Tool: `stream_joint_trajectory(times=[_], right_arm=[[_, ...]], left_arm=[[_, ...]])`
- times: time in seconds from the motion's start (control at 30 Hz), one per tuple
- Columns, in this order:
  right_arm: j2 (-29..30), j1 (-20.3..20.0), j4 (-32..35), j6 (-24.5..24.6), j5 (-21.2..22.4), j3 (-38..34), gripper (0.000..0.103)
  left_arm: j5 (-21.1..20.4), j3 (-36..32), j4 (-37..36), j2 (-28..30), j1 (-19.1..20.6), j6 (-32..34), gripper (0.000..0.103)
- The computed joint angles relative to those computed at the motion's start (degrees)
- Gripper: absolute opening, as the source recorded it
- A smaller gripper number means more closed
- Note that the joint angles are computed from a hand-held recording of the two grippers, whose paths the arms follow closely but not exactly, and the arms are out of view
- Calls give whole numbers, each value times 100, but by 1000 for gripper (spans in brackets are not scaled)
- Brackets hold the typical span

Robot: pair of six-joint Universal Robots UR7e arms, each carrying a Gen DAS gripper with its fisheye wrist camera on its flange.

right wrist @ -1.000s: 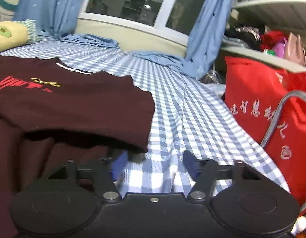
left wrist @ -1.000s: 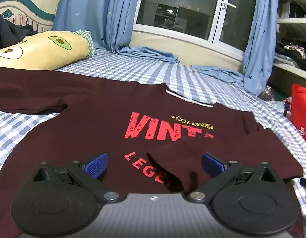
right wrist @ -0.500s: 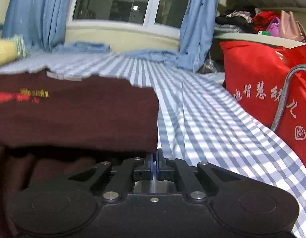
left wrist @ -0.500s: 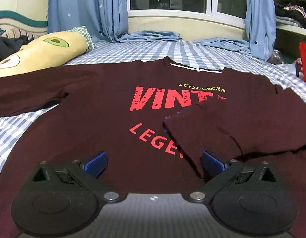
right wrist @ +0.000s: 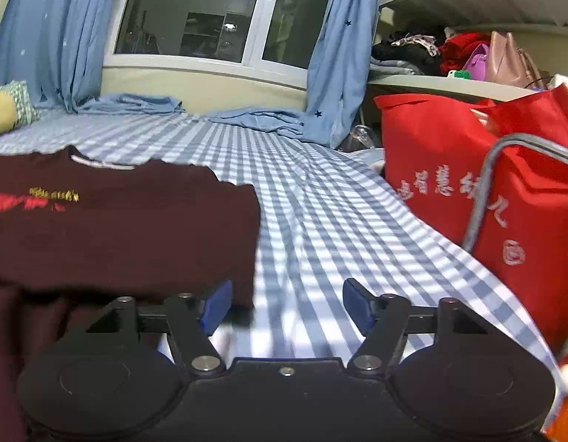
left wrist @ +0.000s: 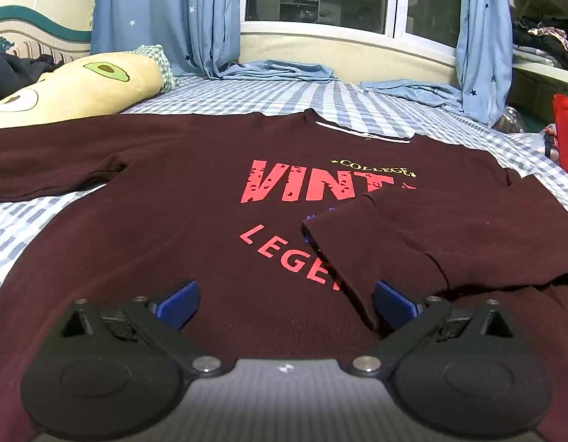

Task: Fold small clothes
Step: 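Open the right tool and withdraw it from the folded sleeve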

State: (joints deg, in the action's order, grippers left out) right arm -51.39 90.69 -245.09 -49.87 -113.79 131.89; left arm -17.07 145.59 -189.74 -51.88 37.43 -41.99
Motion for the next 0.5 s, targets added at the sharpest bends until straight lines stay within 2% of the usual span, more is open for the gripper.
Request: stream_joint_trajectory(times=[0.03, 0.07, 0.13, 0.2, 0.23, 0.27, 0.3, 0.43, 0.5], right_arm=[[-27, -27, 283, 180, 83, -116, 68], [-77, -65, 659, 471, 100, -227, 60], [-335, -169, 1781, 1393, 130, -429, 46], [-556, -351, 2555, 2084, 418, -526, 46], [-591, -404, 2673, 2230, 511, -550, 39], [-629, -460, 2714, 2294, 664, -543, 17], [-630, -471, 2622, 2277, 704, -532, 9], [-609, -445, 2048, 1929, 824, -370, 5], [-517, -435, 1922, 1875, 670, -395, 5]], left_arm=[[-15, 14, -71, 6, 0, 28, 102], [-21, 27, -114, 13, -7, 36, 102], [-28, 34, -223, 42, -7, 96, 102], [-31, 44, -240, 39, -11, 97, 102], [-32, 43, -233, 36, -9, 99, 102], [-28, 48, -238, 37, -12, 100, 102], [-29, 57, -299, 49, -17, 138, 102], [-124, 123, -1337, 330, -48, 749, 102], [-176, 113, -1427, 343, -30, 850, 102]])
